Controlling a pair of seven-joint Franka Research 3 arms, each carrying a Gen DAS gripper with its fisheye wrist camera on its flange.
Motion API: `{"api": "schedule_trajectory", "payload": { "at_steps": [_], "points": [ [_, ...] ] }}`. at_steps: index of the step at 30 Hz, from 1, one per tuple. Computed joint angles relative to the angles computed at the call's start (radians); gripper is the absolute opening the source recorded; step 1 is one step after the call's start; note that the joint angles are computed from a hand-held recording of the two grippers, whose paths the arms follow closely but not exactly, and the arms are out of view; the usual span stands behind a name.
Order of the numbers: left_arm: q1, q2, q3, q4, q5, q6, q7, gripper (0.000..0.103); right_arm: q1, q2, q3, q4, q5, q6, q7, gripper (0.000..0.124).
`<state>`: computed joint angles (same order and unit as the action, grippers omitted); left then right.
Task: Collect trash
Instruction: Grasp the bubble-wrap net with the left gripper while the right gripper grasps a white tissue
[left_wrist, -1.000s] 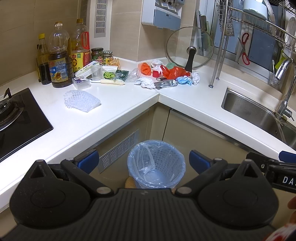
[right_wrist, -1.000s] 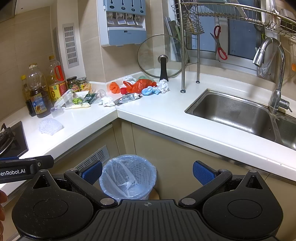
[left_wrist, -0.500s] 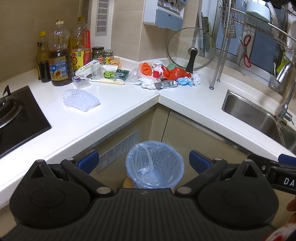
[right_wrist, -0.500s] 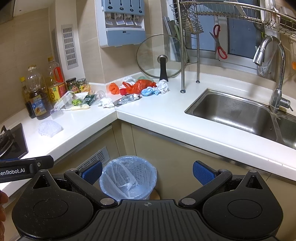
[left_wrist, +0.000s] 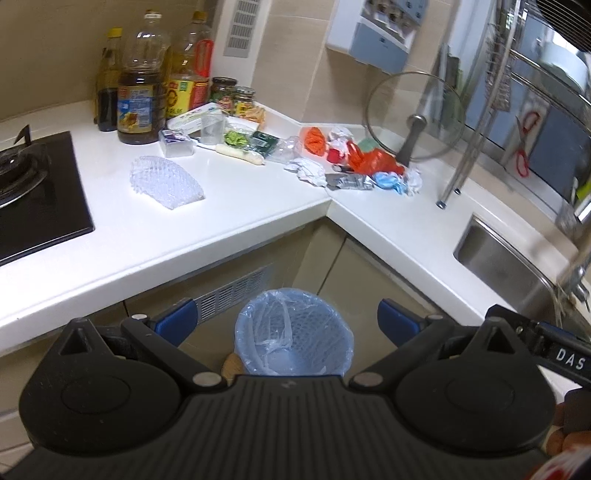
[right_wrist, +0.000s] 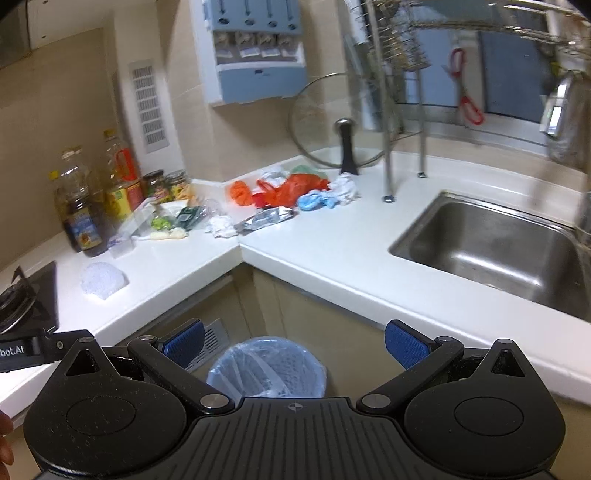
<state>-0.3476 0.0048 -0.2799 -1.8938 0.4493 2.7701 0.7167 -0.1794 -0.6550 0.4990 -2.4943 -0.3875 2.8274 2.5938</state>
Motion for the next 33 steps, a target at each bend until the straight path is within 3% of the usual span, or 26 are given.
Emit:
{"api": "schedule_trajectory", "payload": {
  "at_steps": [6,15,21,26,33],
  "points": [
    [-0.006,0.052,0.011,0.084,0.11,-0.075,-0.133,0.103,0.02,0.12,-0.074,0.039,0.01,0.101,-0.118,0.103],
    [-0.011,0.202,0.077,0.253,0.209,-0.099,-0.192,0.103,-0.059,0.361,-0.041,0.208,-0.05,0.21,-0.163,0.103],
    [-0.014,0.339,0.127,0.43,0.228,-0.103,-0.144,0.103,-0.05,0.556,-0.049,0.421,-0.199,0.14,-0.104,0.103],
    [-0.002,0.487,0.143,0.622,0.153,-0.121,0.0,0.103,0.011,0.722,-0.089,0.601,-0.264,0.075,-0.047,0.103],
    [-0.032,0.667,0.181,0.889,0.043,-0.244,0.114,0.103,0.11,0.897,-0.171,0.8,-0.274,0.037,-0.137,0.103]
  ]
}}
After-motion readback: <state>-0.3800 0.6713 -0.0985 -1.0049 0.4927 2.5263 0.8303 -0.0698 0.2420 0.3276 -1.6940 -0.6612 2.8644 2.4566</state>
